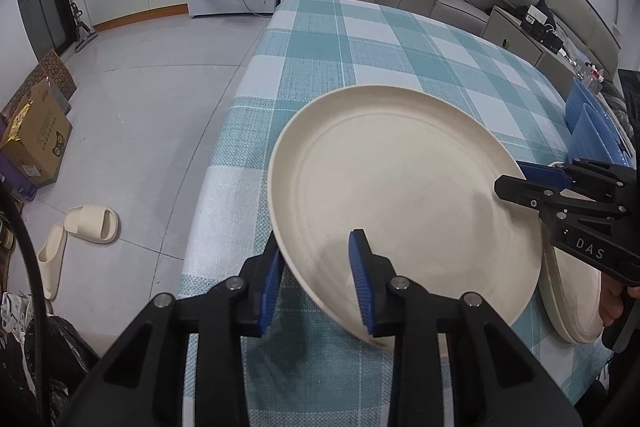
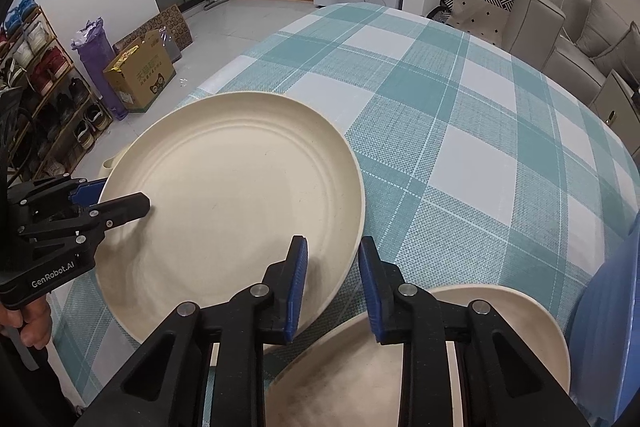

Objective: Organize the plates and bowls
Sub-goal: 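Lift the cream plate with the left gripper while the right gripper lifts its plate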

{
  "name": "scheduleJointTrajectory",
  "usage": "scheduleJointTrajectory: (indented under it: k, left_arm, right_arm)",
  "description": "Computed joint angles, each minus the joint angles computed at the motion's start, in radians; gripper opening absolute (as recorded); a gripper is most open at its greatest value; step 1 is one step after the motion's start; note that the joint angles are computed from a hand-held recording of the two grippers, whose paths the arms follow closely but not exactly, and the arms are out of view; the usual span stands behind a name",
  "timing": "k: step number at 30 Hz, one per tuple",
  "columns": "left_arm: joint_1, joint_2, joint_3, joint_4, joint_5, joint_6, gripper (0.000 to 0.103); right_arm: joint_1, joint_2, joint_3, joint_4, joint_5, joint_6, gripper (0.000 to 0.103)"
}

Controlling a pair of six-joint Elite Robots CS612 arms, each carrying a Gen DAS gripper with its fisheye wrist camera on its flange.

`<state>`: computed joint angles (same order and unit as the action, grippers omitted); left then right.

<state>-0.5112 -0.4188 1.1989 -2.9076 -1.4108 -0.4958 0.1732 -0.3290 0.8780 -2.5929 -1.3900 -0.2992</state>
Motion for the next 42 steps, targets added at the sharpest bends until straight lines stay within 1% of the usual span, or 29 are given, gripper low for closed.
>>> scheduleJointTrajectory:
  k: [16, 19, 36, 42]
  left_arm:
    - [-0.007, -0.015, 0.018, -0.042, 0.023, 0.000, 0.031]
    - [-0.010, -0.018, 0.022, -0.055, 0.025, 0.005, 0.031]
    - [-0.031, -0.036, 0.038, -0.111, 0.045, 0.043, 0.031]
    - [-0.040, -0.041, 0.043, -0.137, 0.039, 0.061, 0.031]
  right_arm:
    - [-0.007, -0.033, 0.061, -0.076, 0.028, 0.008, 0.027]
    - [-0.012, -0.043, 0.079, -0.090, 0.041, 0.016, 0.027]
    - [-0.035, -0.110, 0.206, -0.225, 0.058, 0.033, 0.027]
    - [-0.047, -0.130, 0.245, -0.270, 0.068, 0.051, 0.027]
